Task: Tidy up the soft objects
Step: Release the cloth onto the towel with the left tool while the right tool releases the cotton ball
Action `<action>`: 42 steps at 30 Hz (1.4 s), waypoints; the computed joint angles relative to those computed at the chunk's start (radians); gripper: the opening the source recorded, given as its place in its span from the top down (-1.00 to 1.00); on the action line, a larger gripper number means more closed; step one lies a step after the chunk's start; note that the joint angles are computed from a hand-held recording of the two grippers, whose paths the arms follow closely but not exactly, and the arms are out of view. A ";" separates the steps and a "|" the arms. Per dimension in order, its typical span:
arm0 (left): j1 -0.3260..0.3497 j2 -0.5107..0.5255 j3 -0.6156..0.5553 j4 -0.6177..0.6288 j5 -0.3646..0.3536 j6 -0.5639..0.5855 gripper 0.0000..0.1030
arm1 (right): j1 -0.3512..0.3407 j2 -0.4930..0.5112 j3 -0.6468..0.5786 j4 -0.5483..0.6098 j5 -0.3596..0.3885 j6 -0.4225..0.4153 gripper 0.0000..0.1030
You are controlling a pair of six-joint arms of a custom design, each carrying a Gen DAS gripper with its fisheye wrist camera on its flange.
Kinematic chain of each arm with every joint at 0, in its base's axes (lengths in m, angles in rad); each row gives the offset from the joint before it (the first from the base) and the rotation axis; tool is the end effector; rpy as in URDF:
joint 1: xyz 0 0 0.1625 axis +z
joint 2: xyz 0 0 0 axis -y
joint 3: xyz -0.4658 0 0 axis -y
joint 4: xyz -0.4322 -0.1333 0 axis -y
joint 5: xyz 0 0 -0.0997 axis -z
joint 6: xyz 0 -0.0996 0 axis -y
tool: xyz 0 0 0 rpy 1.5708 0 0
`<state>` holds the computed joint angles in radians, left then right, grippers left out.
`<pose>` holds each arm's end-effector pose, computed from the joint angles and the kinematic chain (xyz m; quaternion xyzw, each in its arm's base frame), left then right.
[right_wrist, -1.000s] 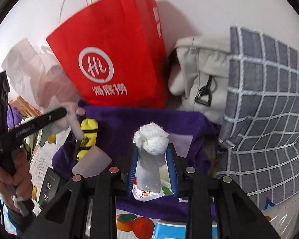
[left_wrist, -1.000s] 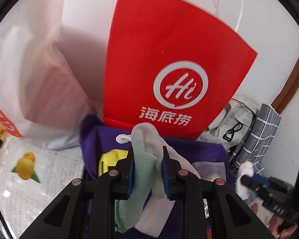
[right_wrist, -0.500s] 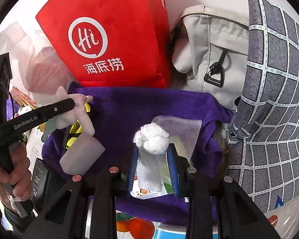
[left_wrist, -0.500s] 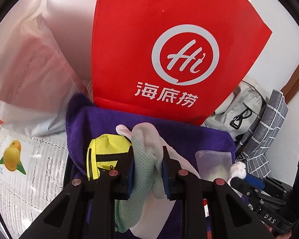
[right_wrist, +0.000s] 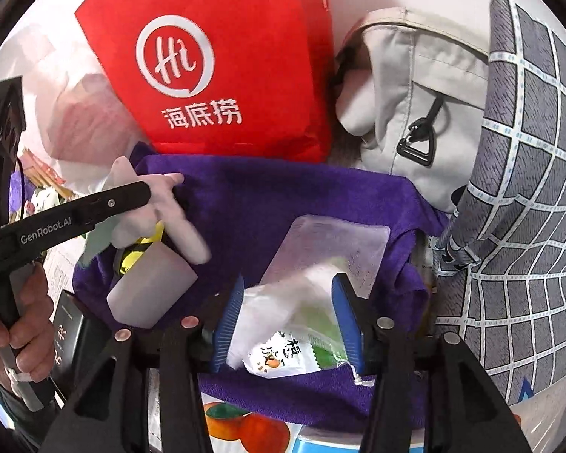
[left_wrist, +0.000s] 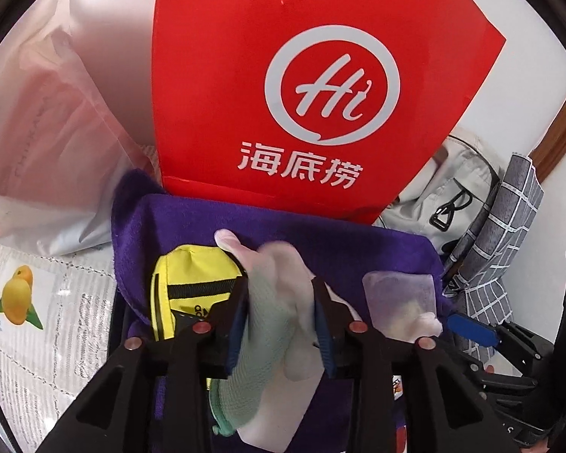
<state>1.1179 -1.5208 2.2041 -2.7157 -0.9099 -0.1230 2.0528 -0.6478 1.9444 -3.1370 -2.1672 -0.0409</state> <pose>-0.0364 -0.5191 0.3289 0.0780 0.9205 -0.2972 0.2414 0.3497 -0.5015 -0.0253 0.2067 -0.9252 0.1890 0.2560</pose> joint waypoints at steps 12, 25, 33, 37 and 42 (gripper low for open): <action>-0.040 -0.047 0.018 -0.005 0.001 0.018 -0.09 | 0.038 -0.032 0.044 -0.172 0.022 -0.038 -0.16; -0.112 -0.151 0.058 -0.007 -0.015 0.016 -0.09 | 0.143 -0.033 0.194 -0.228 0.067 -0.069 -0.16; -0.170 -0.208 0.085 -0.008 -0.007 0.026 -0.17 | 0.190 0.048 0.318 -0.310 0.120 -0.043 -0.16; -0.187 -0.215 0.092 -0.014 0.011 0.034 -0.21 | 0.177 0.095 0.328 -0.302 0.155 -0.028 -0.16; -0.185 -0.221 0.087 -0.003 -0.001 0.030 -0.21 | 0.193 0.150 0.312 -0.296 0.110 -0.066 -0.22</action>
